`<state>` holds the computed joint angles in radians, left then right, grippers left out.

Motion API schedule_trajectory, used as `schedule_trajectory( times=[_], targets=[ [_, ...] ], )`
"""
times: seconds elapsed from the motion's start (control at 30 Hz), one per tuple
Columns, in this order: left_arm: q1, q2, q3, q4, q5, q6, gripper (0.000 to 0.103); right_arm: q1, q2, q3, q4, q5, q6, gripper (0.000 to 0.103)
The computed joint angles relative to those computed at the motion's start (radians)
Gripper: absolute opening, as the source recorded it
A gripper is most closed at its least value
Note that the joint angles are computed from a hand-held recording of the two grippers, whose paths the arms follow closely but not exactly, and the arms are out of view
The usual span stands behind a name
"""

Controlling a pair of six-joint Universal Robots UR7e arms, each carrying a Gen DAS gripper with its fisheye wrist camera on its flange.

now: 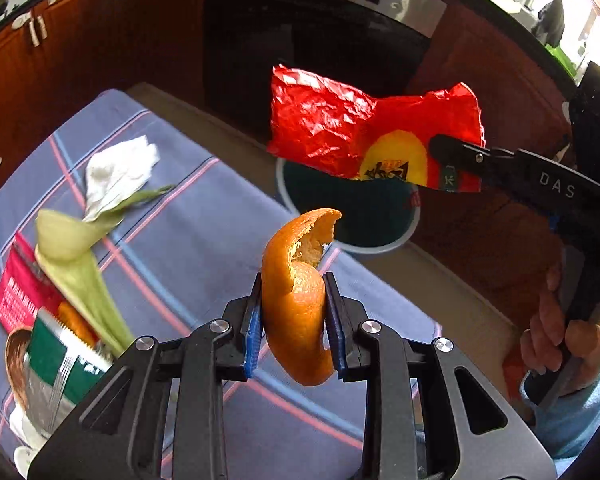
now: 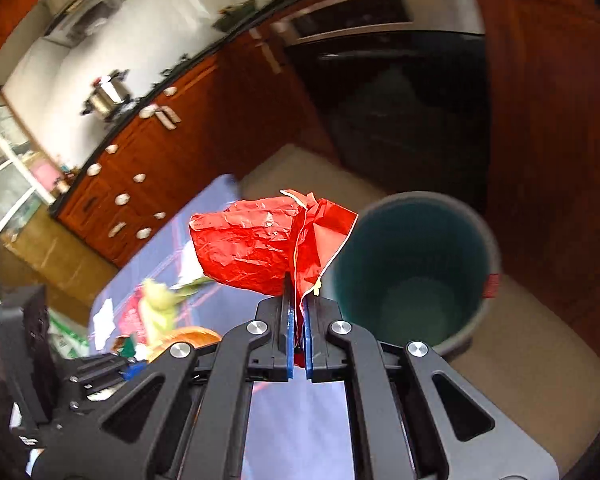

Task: Collect trash
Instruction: 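Carry the red bag and orange peel over the bin and open both grippers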

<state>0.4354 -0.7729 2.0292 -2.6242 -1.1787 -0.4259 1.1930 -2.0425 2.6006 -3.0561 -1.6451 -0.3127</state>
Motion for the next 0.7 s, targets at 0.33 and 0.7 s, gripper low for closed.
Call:
schedule_trajectory(
  times=[0.33, 0.7],
  targets=[
    [0.06, 0.32, -0.348, 0.109, -0.067, 0.126, 0.029, -0.156, 0.113, -0.089, 0.017, -0.109, -0.026, 0.004],
    [0.141, 0.523, -0.597, 0.293, -0.071, 0.128, 0.047, -0.208, 0.346, -0.227, 0.104, -0.127, 0.018, 0.055]
  ],
)
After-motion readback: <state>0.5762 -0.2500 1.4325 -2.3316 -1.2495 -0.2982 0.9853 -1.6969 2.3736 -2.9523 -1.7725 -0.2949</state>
